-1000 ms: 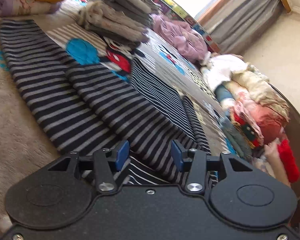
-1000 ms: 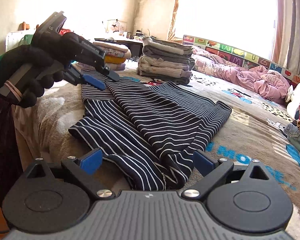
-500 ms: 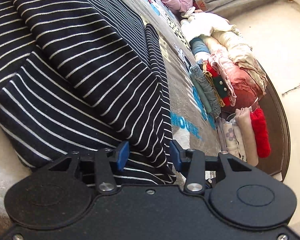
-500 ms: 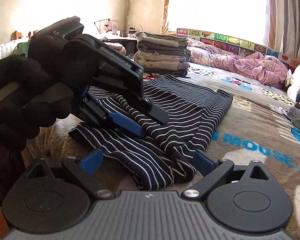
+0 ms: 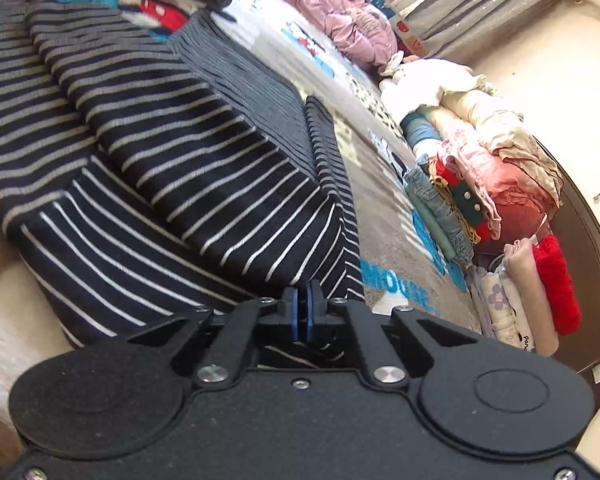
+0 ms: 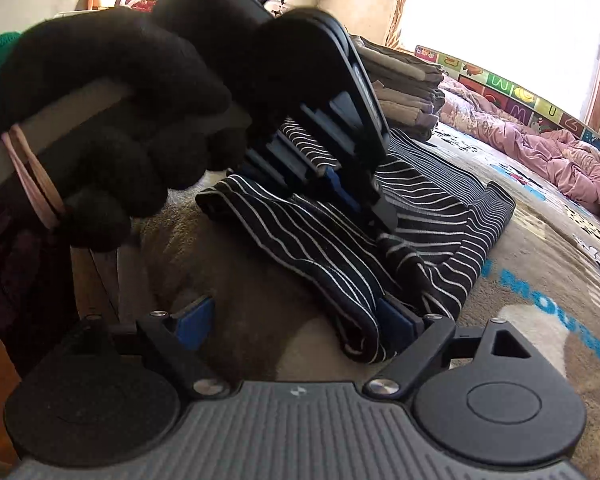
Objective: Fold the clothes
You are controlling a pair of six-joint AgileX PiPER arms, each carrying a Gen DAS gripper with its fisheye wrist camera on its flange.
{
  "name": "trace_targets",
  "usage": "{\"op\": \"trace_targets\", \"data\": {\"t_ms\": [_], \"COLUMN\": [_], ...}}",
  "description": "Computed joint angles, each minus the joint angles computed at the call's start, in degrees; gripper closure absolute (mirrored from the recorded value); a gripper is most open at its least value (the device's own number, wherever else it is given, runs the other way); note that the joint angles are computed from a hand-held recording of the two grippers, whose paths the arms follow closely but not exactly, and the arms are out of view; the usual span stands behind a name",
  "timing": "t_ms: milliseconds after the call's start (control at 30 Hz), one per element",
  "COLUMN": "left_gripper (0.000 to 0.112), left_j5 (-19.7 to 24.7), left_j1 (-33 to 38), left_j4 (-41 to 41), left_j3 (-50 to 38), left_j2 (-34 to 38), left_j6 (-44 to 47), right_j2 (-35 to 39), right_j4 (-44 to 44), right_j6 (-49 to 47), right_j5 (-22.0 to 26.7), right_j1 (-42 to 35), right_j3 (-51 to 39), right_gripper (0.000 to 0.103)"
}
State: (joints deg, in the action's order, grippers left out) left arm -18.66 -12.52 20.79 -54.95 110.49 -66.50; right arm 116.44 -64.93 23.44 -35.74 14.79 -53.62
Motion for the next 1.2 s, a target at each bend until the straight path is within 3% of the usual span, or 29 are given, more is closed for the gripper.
{"op": "trace_targets", "data": {"t_ms": [133,233,300,400,467,533,600,733,800,833,900,933,1067,1100,1133,1200], "left_gripper": [0.111,0.110,0.110,0.110,0.110,0.110,0.109,0.108,0.105,0.102,0.086,0.086,0.086,0.086,0.086,0.086], "left_j5": [2.12,1.90,1.66,1.44,1.64,1.22,0.98,-0.96,-2.99,-3.95,-6.53,-7.74,-9.84,-9.92,-9.88,-9.44], "left_j1": [0.81,0.86,0.99,0.94,0.82,1.01,1.10,2.52,4.38,5.11,6.68,7.48,10.31,11.05,11.79,13.00], "left_j4": [9.31,9.13,8.68,8.48,8.31,9.50,10.17,16.27,23.38,23.99,22.97,21.79,16.74,15.70,14.86,13.00], "left_j3": [-2.60,-2.58,-2.37,-2.46,-2.65,-2.72,-2.82,-2.63,-1.87,-0.84,1.70,2.99,6.23,6.62,6.89,7.27], "left_j2": [3.53,3.52,3.54,4.03,4.16,4.45,4.69,4.85,3.93,2.87,0.55,-0.60,-3.32,-3.40,-3.41,-3.54], "left_j6": [-8.09,-6.56,-5.54,-5.66,-5.55,-6.82,-7.38,-12.51,-19.05,-19.44,-17.32,-16.00,-11.32,-10.74,-10.38,-9.26], "right_j2": [-0.03,-0.99,-2.37,-3.70,-2.74,0.48,2.89,0.92,-0.10,-0.58,-1.48,-1.68,2.81,3.97,4.80,3.36], "right_j4": [-0.15,-2.41,-3.25,9.26,13.14,9.09,2.01,-3.66,-0.64,0.72,3.16,3.37,-4.05,-6.43,-8.68,-10.59], "right_j6": [0.01,2.04,2.90,-9.26,-11.76,-5.09,4.08,6.92,3.23,1.55,-1.52,-1.83,8.07,11.08,13.76,14.79], "right_j5": [0.72,0.17,-2.95,-8.36,-9.55,-4.64,2.69,4.07,0.98,-0.60,-3.85,-4.92,-0.47,0.50,1.45,3.39], "right_j1": [0.37,-0.10,-1.75,-2.27,-2.08,-1.11,0.03,0.03,-0.71,-1.06,-1.74,-1.98,-0.44,-0.08,0.30,1.23], "right_j3": [0.03,0.37,1.63,5.56,4.79,-0.04,-4.22,-4.12,-2.71,-2.02,-0.70,-0.55,-6.86,-8.57,-10.03,-10.15], "right_gripper": [0.013,0.013,0.018,0.016,0.011,0.011,0.002,0.001,0.004,0.005,0.009,0.009,0.006,0.000,0.000,0.001]}}
